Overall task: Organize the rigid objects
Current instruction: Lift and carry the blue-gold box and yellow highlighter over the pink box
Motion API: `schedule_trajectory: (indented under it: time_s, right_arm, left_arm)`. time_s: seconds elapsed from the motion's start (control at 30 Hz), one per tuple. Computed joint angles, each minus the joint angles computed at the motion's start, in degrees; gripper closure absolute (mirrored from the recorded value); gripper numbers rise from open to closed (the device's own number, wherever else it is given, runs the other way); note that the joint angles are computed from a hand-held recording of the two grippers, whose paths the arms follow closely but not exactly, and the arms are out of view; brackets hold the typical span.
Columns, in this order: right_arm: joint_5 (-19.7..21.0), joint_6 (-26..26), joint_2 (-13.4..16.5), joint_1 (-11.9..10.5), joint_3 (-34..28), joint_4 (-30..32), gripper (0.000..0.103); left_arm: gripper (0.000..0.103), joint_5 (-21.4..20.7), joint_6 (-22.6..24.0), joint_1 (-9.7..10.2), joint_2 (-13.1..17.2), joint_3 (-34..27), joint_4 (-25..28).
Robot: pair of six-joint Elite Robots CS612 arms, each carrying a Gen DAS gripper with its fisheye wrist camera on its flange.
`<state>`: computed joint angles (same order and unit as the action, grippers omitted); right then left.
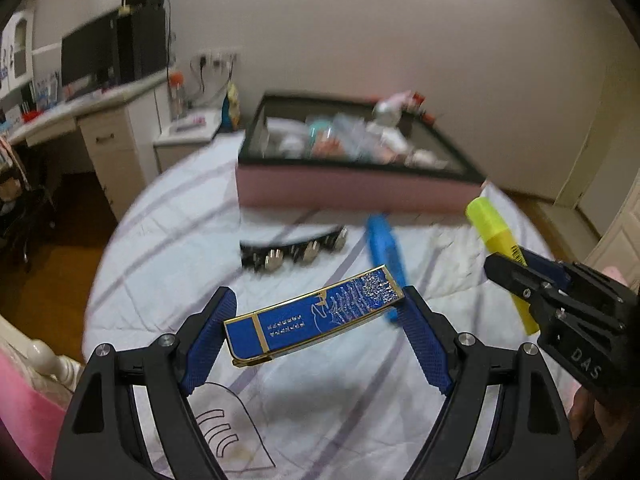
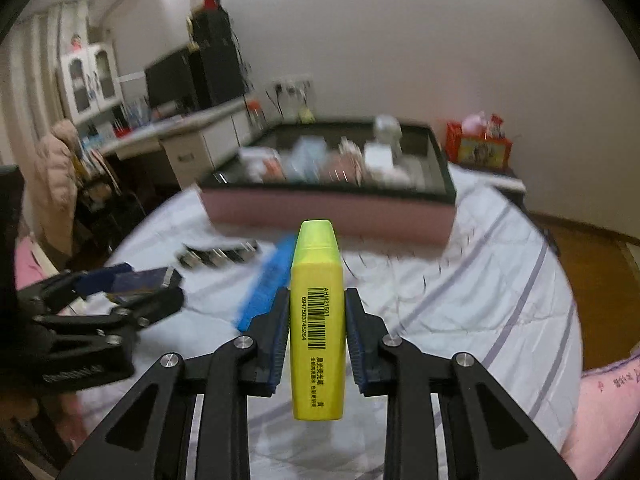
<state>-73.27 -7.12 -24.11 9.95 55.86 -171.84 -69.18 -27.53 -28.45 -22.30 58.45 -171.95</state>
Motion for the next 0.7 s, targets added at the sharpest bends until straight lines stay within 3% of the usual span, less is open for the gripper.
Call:
schedule_trajectory:
  time_s: [0.37, 0.53, 0.7]
  right_arm:
    - [2.94, 0.84, -6.43, 0.48, 10.30, -17.88, 0.076]
    - [2.00, 0.72, -8.01, 0.71, 12.47, -22.72, 0.076]
    - [1.28, 0.60, -8.59, 0.79, 12.97, -25.17, 0.076]
  left_arm:
    - [0.019, 10.17, 6.99, -3.15, -5.11, 7.80, -16.42]
    - [0.019, 14.08, 11.29, -4.56, -6.25, 9.31, -22.80]
    - [0.019, 16.21, 13.96, -5.00, -6.79, 9.16, -25.41]
